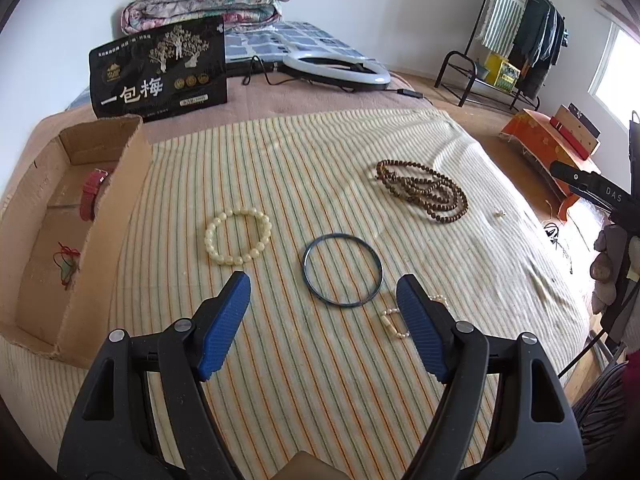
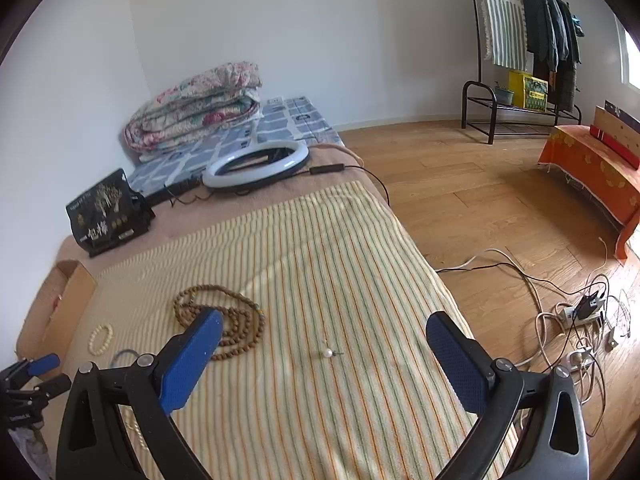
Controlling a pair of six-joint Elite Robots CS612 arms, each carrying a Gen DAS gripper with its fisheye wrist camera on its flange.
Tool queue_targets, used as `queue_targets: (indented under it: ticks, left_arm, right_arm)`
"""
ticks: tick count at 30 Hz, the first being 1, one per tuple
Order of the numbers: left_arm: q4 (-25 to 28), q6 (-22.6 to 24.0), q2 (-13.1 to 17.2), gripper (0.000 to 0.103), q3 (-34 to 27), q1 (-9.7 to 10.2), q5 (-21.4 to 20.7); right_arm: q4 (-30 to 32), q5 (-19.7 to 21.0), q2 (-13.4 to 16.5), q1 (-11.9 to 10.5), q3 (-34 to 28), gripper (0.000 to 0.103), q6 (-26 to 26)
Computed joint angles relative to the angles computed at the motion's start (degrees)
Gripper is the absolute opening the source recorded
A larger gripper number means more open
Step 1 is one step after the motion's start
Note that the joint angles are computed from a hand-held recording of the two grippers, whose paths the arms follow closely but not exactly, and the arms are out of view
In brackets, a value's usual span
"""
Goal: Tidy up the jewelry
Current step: 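Move left tool toward the blue bangle while right tool approaches the small white bead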
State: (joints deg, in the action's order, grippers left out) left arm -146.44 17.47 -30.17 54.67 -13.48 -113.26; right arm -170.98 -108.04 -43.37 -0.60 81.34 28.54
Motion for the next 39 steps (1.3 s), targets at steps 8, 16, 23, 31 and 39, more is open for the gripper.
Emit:
queue_targets:
  ticks: [8,16,23,31,39]
  left_arm:
    - [3.71,-0.17,1.34,0.078,-2.00,-0.59,0.25]
    - [6.53,0.51,2.32,0.078,-3.32,-1.19,1.24]
    - [6.87,-0.26,3.15,0.078,-4.34,-1.47,1.28]
    - [10.36,-1.37,4.29,0.078,-6.71,-2.27,1.81]
    - [13.10,-3.68,5.58,0.078,-9.11,-2.58,3.48]
  right_arm:
    - [1.92,0.45,0.48,0.03,-0.46,0.102,-1.68]
    - [3.74,2.19,0.92,-0.15,-0.98,0.097,-2.65]
    - [4.97,2.20,1.30,0.00,-1.58,0.097,-3.31]
    - [4.72,2.85,1.69,-0.01,-2.14,0.097,-3.75]
    - [3.27,3.24,1.90,0.21,-2.53,0.097,-5.02]
